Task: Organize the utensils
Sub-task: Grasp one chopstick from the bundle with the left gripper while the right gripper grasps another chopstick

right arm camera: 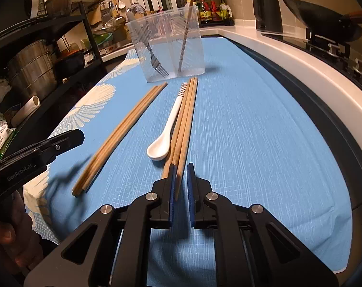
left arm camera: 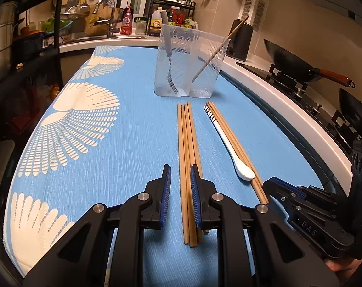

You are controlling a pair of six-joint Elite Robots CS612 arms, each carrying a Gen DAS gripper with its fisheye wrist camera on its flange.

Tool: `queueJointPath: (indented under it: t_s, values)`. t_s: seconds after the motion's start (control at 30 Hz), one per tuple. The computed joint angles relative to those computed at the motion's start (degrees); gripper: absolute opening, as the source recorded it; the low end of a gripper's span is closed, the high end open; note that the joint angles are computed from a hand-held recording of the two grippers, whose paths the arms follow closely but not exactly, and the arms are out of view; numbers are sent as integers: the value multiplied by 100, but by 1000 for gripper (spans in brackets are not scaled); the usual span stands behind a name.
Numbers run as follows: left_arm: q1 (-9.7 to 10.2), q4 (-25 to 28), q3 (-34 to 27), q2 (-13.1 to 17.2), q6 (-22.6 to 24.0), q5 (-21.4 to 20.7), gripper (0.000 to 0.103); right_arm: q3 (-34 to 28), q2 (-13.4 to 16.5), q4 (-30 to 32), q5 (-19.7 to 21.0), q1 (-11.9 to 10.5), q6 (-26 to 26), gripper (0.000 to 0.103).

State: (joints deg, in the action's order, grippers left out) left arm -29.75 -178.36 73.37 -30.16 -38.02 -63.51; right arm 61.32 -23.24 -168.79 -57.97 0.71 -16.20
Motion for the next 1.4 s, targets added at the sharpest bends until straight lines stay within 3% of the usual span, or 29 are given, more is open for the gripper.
queueJointPath:
  t_s: [0.33,0.5,0.67,0.8,1.17,1.3,1.4]
  values:
    - [46,513,-178,88,-185,-328,16,99,-42,-161,-374,69,-286,10]
    - [42,480,-179,97,-160,-409,9,95,-58,-148,-539,88,-411,5]
    - [59,170,-74,64,-317,-404,8,97,-59,-170,-588,64,-317,5]
    - [75,549,-178,91,-313,-494,8,89,-52,-186,-623,54,-289,5]
    - [-15,1044,-320,97,101,-67,8,51,-55,-85,-656,76,-396,6]
    - [26,942,-261,73,-27,-295,8,45,-58,-52,-665,78,-429,6]
    - [-7,1076,-329,103,148,-190,8,46,-55,-78,-681,81,-423,6]
